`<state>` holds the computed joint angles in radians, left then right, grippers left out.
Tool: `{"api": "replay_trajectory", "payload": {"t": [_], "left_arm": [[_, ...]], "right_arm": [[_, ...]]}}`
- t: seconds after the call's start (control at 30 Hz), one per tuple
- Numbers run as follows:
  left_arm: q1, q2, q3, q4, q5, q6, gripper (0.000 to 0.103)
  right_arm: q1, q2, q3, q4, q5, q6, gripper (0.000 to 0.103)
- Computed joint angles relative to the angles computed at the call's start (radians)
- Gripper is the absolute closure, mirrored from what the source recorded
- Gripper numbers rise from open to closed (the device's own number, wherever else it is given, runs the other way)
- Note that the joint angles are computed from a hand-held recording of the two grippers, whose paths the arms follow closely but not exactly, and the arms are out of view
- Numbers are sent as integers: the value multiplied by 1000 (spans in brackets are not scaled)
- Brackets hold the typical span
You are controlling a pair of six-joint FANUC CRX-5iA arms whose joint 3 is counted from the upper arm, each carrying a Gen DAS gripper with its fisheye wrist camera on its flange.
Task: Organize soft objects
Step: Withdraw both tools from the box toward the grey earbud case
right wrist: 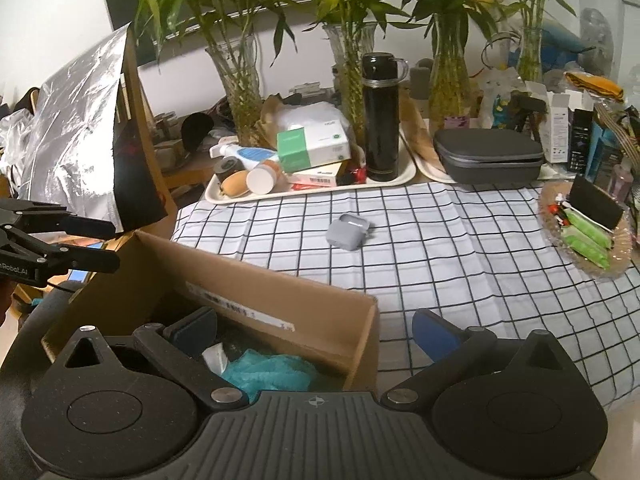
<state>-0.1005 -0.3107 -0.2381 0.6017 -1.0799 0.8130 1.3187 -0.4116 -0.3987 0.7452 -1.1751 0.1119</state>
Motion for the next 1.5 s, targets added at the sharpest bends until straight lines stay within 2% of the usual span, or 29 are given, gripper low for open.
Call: {"api": "replay_trajectory", "payload": {"t": [0.3,0.7,1.17,1.5], "left_arm": [[-1,45,20,-6,33,3,40],[-16,102,38,-21,116,7,40],[-23,181,55,0,188,-51,40],[-9,262,49,142,175,-200,40]], "right_arm": [[-57,-8,-29,13,34,-18,0],[-161,-7,-71,13,129,-36,0],[-278,13,-101,2,234,-3,0],[-372,39,-111,-27,311,45,0]]}}
